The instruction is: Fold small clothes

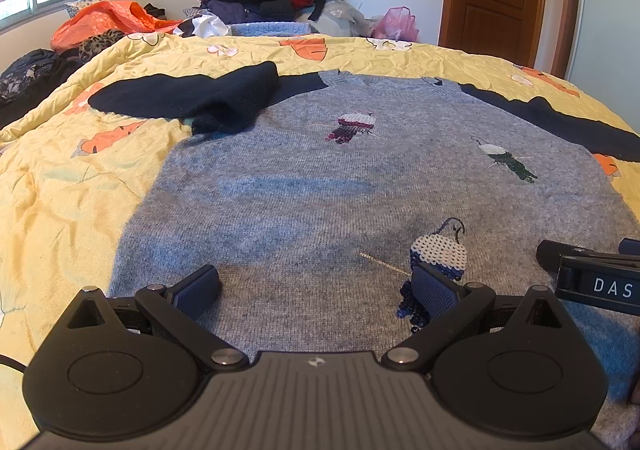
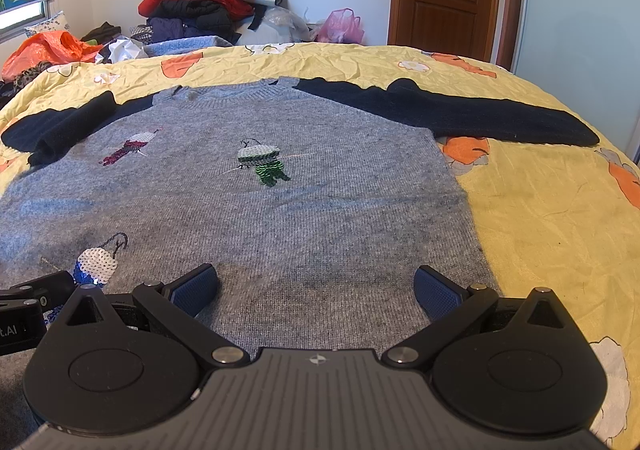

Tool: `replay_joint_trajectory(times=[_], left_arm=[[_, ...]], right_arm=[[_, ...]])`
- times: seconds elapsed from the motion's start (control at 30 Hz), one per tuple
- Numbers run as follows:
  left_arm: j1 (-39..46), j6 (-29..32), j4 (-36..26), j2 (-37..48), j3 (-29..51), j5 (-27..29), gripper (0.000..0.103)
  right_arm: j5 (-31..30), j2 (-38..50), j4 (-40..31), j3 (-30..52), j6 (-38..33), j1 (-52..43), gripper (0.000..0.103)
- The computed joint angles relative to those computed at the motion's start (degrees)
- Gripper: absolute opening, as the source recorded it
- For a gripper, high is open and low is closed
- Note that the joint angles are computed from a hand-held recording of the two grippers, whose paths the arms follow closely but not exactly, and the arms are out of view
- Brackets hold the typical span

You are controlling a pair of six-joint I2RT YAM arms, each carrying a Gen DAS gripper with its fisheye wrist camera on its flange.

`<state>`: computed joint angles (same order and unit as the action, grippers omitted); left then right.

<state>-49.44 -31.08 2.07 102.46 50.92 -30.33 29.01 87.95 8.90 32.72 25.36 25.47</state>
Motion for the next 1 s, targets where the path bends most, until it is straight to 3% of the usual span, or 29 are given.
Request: replay_joint_trajectory(times=[0.4, 0.5, 0.6, 0.7, 0.83, 0.93, 1.0], left_arm=[[-0.1, -0.1, 0.0, 0.0, 0.0, 0.0, 0.103], [-0.1, -0.1, -0.1, 0.0, 0.0, 0.0, 0.103], [-0.1, -0.1, 0.0, 0.0, 0.1, 0.0, 0.103], [0.0, 0.0, 0.1, 0.0, 0.1, 0.1, 0.103], [0.0, 0.0, 0.1, 0.1, 0.1, 0.1, 0.103], [0.0, 0.0, 0.1, 0.0, 0.1, 0.1, 0.103], [0.0, 0.0, 0.1, 0.0, 0.1, 0.2, 0.103]], right_arm=[[-0.9, -0.6, -1.1, 0.6, -0.4, -0.2, 0.103], [-5.3, -2.3, -2.1, 0.4, -2.7, -2.5, 0.103], [-23.0, -10.0, -6.8, 0.6, -8.3, -11.3, 0.103], [-37.1, -19.4, 3.3, -6.2, -8.7, -23.8, 0.103], [-39.5, -16.4, 4.8, -0.3, -15.8, -38.7, 0.103], [-40.3, -5.4, 7.7, 8.6, -16.9, -50.0, 0.103], [-42.5, 4.2, 6.3, 17.8, -13.7, -56.7, 0.103]])
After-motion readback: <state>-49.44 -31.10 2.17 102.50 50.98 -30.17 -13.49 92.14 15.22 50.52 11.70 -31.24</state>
